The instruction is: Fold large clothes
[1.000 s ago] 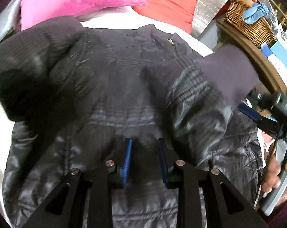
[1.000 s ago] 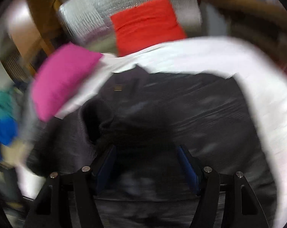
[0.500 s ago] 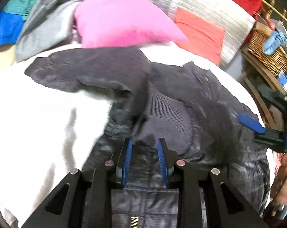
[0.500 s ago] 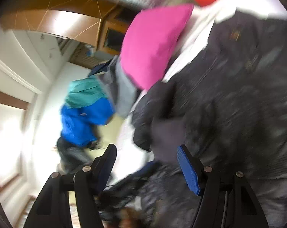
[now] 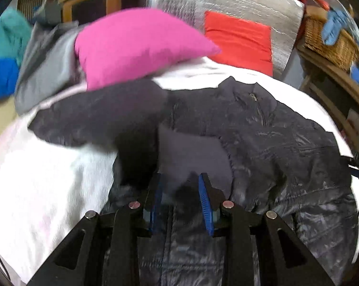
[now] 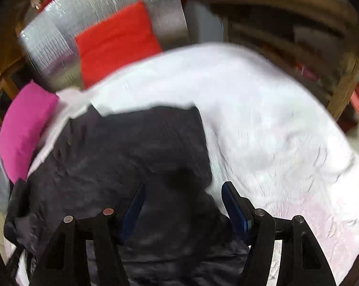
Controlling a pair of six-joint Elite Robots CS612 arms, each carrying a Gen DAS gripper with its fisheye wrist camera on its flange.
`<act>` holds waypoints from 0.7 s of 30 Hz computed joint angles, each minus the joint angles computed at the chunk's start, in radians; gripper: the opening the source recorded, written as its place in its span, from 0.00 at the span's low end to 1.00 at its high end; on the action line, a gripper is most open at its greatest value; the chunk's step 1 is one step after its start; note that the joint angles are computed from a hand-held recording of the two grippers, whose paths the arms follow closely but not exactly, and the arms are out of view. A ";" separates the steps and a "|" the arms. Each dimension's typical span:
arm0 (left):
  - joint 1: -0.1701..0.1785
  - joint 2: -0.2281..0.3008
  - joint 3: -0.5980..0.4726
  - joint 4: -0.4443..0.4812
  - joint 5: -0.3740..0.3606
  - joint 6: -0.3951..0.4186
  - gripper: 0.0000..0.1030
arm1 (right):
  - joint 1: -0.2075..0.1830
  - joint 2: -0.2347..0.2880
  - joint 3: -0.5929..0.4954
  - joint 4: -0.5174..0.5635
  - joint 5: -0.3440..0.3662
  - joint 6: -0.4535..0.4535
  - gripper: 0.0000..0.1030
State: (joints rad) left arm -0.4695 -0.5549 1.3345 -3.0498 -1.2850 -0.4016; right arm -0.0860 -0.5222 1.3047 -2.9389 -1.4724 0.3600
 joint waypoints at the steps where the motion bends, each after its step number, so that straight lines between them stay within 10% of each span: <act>1: -0.005 0.008 -0.016 0.018 0.024 0.011 0.31 | -0.002 0.007 -0.005 0.022 0.016 -0.012 0.51; 6: -0.016 0.053 -0.112 0.201 0.092 0.010 0.31 | 0.030 0.012 0.005 -0.053 -0.120 -0.109 0.26; 21: -0.027 0.128 -0.243 0.299 0.202 0.037 0.31 | 0.087 0.018 0.048 -0.178 -0.330 -0.330 0.24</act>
State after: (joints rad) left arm -0.4966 -0.4273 1.0915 -2.7509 -1.0833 -0.3649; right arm 0.0008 -0.5039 1.3526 -3.1173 -1.8021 0.0303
